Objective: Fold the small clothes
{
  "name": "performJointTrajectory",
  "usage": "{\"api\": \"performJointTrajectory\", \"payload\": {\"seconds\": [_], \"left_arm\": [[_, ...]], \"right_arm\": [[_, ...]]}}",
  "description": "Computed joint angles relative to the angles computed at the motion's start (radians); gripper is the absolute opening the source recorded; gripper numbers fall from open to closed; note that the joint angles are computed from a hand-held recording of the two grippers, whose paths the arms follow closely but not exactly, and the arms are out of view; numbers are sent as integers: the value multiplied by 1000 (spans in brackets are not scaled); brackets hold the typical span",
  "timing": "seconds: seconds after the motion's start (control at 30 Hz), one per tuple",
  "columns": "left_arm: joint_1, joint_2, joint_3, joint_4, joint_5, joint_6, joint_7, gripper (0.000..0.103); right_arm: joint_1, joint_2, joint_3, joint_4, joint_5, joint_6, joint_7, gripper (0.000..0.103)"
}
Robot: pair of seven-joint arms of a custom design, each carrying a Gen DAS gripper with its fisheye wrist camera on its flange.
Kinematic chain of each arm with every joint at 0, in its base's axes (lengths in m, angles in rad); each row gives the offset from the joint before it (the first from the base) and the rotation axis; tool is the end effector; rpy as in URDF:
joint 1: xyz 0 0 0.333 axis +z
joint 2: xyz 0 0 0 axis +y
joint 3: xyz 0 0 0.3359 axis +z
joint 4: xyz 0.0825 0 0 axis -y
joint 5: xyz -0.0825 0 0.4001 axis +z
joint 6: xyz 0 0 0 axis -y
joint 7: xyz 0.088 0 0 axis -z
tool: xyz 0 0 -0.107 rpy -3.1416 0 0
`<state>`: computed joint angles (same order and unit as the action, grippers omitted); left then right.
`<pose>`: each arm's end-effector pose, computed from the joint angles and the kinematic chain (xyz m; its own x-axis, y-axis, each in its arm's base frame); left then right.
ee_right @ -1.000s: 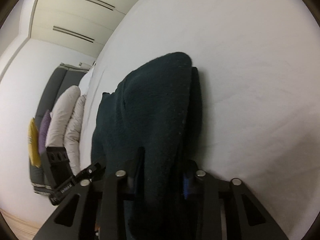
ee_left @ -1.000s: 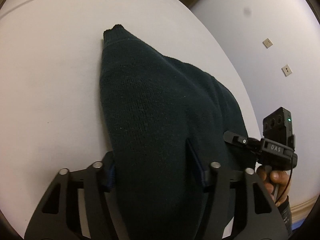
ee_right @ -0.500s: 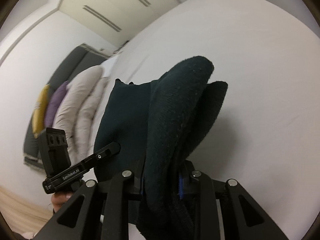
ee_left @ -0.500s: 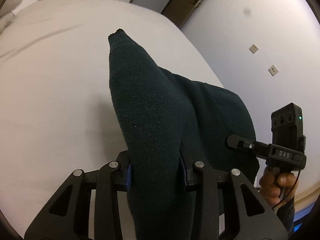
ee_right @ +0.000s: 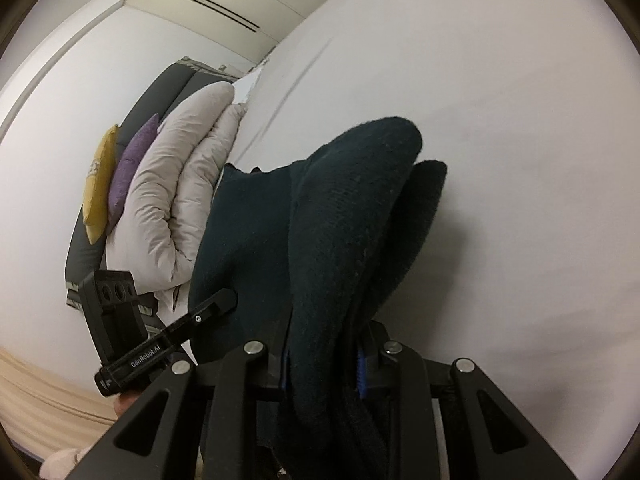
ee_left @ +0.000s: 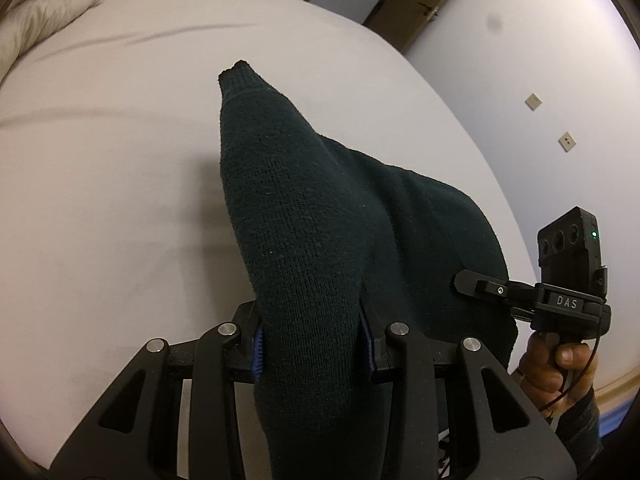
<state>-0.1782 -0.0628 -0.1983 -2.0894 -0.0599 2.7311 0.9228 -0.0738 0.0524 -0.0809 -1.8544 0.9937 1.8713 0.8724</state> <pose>0.5518 -0.2183 0.5461 0.1653 -0.8910 0.4228 -0.7854 -0.3782 -0.4900 0.6032 -0.0286 0.5325 0.3084 -0.6354 -0.7079 -0.9232 -0.0206 -0.3838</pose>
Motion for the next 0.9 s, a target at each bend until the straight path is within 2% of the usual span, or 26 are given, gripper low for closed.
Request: {"api": "performJointTrajectory", "payload": {"seconds": [0.07, 0.13, 0.17, 0.2, 0.23, 0.27, 0.3, 0.37, 0.4, 0.47, 0.5, 0.57, 0.7, 0.77, 0.87, 0.9], "left_arm": [[0, 30, 4, -5, -20, 16, 21, 36], [3, 48, 5, -24, -33, 70, 6, 42], [2, 48, 5, -37, -56, 101, 10, 48], [2, 47, 5, -51, -62, 125, 8, 58], [7, 43, 5, -61, 3, 126, -51, 66], [15, 24, 9, -90, 41, 131, -82, 78], [19, 24, 10, -101, 52, 153, -92, 79], [14, 1, 18, -142, -33, 195, -37, 79], [22, -7, 12, -144, 0, 186, -70, 79], [66, -41, -27, -138, 220, 125, -247, 78], [96, -63, -59, -126, 372, 71, -366, 78], [121, -104, -107, -103, 573, -53, -526, 78], [107, -172, -169, -67, 800, -254, -712, 80], [85, -174, -188, -31, 856, -343, -762, 83], [46, -252, -185, -60, 892, -399, -797, 84], [38, -304, -184, -102, 902, -403, -804, 88]], "right_arm": [[12, 8, 9, -19, -15, 45, -4, 26], [18, 10, 12, -57, -11, 106, 13, 29], [11, 29, 7, -54, 16, 98, 32, 37], [3, 46, 5, -55, 46, 92, 47, 38], [-16, 63, 1, -67, 120, 67, 34, 38], [-30, 67, 2, -80, 172, 53, 13, 37], [-41, 64, 1, -93, 210, 45, -7, 37], [-45, 47, 2, -111, 228, 60, -1, 42], [-45, 31, 0, -123, 223, 78, 5, 44], [-42, -19, -7, -168, 216, 140, -3, 57], [-39, -53, -12, -199, 209, 192, -6, 59], [-25, -98, -17, -233, 158, 286, 30, 60], [7, -232, -36, -333, 100, 449, 6, 61], [44, -292, -74, -356, 182, 396, -108, 61], [96, -311, -104, -338, 241, 252, -209, 61], [108, -297, -108, -324, 252, 203, -225, 60]]}}
